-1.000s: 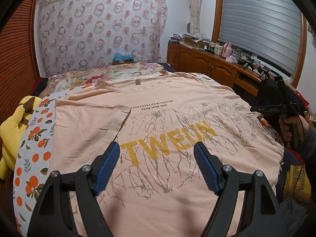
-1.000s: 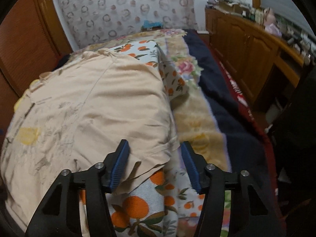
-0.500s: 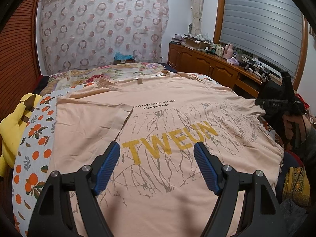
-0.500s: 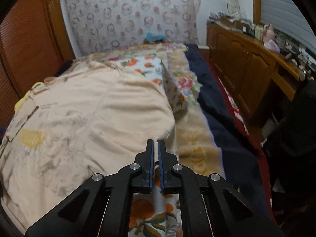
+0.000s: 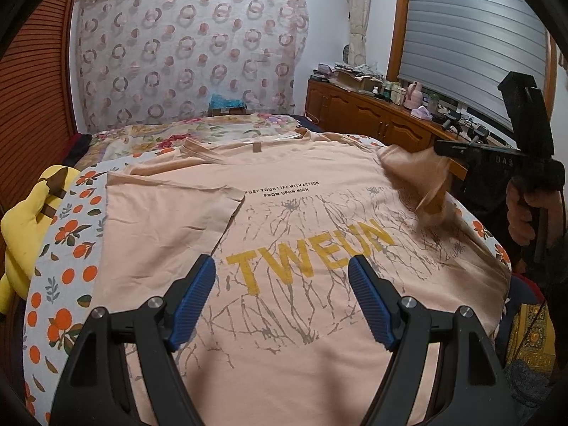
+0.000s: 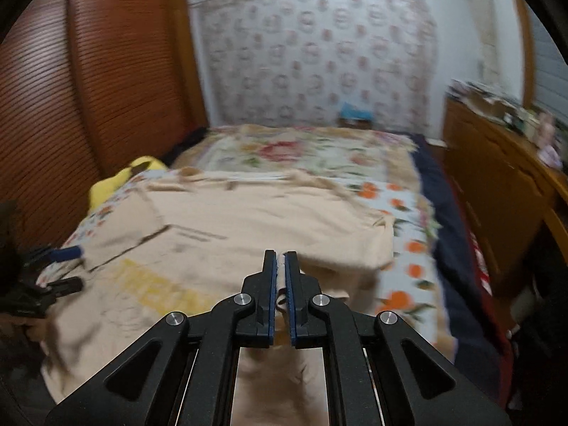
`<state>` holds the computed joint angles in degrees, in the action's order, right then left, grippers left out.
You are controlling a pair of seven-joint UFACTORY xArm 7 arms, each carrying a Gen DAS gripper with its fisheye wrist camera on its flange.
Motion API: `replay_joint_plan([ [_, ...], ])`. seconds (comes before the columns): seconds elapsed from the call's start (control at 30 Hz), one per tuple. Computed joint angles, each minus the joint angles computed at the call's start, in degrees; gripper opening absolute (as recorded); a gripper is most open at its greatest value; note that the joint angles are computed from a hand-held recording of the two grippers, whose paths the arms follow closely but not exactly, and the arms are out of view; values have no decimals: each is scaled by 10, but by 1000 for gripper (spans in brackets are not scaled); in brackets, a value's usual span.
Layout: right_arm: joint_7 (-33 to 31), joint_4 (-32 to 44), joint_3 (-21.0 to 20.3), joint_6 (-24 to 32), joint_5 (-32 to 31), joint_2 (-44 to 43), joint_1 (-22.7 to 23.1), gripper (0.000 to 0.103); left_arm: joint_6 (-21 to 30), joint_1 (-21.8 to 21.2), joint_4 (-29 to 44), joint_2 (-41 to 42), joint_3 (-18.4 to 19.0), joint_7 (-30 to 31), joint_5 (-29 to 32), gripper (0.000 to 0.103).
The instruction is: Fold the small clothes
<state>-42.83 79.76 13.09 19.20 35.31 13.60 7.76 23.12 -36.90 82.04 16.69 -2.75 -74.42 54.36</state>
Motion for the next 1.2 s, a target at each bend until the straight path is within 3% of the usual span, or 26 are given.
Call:
replay_joint_plan([
  [0.03, -2, 1, 1, 1, -4, 2, 3, 15, 1, -1, 0, -1, 0, -1, 1, 78],
  [0.1, 8, 2, -5, -8, -31, 8, 13, 34, 0, 0, -2, -2, 1, -5, 3, 78],
  [0.13, 14, 4, -7, -11, -36, 12, 12, 37, -1, 0, -3, -2, 1, -7, 4, 78],
  [0.27, 86, 15, -36, -7, -97, 27, 17, 39, 0, 1, -2, -2, 0, -7, 4, 78],
  [0.4, 112, 30, -32, 22, -118, 48, -2, 39, 1, 2, -2, -3, -1, -4, 1, 78],
  [0.57, 181, 47, -50, 58, -184, 77, 14, 39, 0, 4, 0, 0, -2, 1, -3, 78],
  [0.73, 214, 45, -57, 63, -239, 89, 24, 29, -5, 4, -1, 5, 0, 4, -11, 78],
  [0.9, 187, 62, -31, 55, -232, 100, 10, 5, -4, -1, 0, 6, 3, 6, -13, 78],
  [1.2, 124, 157, 6, 65, -211, 142, 34, 1, -6, 0, -9, -2, 3, -9, -8, 78],
])
